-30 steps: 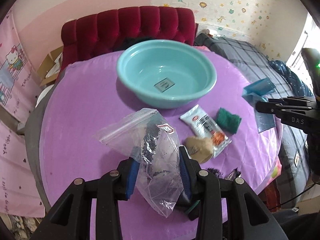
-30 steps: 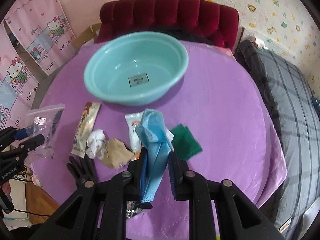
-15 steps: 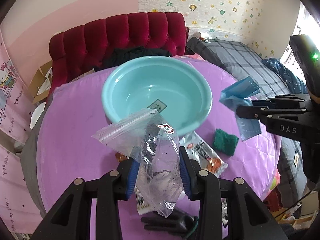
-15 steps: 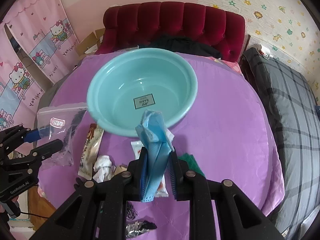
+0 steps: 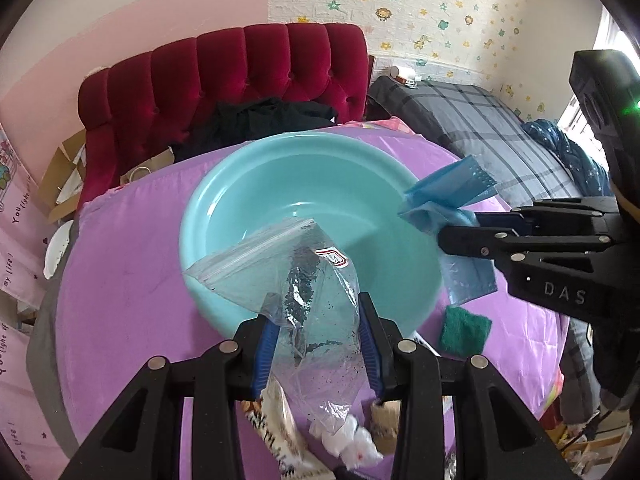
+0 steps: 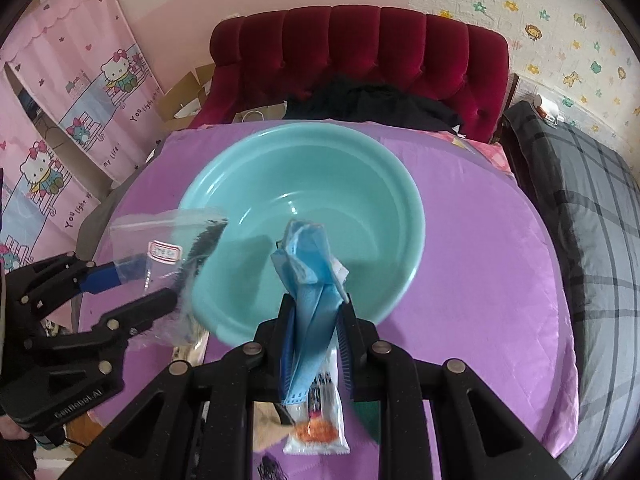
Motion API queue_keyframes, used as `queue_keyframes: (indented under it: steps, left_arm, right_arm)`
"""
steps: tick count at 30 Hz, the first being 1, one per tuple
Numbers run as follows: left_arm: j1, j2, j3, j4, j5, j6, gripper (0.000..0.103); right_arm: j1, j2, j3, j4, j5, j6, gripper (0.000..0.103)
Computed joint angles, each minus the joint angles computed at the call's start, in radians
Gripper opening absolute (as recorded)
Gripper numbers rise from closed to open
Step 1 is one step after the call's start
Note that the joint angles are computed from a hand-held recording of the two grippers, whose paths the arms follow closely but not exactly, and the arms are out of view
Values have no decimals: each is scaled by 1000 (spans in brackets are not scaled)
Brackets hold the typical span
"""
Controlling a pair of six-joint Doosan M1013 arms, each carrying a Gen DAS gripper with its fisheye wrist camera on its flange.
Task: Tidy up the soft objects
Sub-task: 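Carry the mask and zip bag over the teal basin with both tools, then open both tools to drop the mask and zip bag into the basin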
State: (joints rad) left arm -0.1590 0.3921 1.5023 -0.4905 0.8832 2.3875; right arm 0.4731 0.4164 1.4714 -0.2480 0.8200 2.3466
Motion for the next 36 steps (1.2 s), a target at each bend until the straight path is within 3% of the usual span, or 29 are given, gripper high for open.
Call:
queue_keyframes:
  steps: [22,28,29,31,32,33,36]
  left_arm:
    - [-47,168,-118,74,-13,-102,41]
    - [-56,179,-119,130,-37,-153,44]
    - [-56,176,-116,127,-44,-149,49]
    - [-57,170,-108,136,-63,-157,69]
    - [-56,166,-103,137,-75,-161,85]
    - [-55,162,-98,134,-88,-163,94]
    - [-56,148,-83,160,-134,-199,103]
  right_arm:
    - [-86,138,-77,153,-65,-69,22]
    - [-92,160,-91,152,-54,-83,24]
    - [-93,160,-91,157,-57,-85,26]
    - [-94,157,-88,149,-67,-82,33]
    - [-93,156,-88,145,-69,-80,41]
    - [-92,154,-88,138,-70,-73,47]
    - [-81,151,-97,79,-58,-38,55]
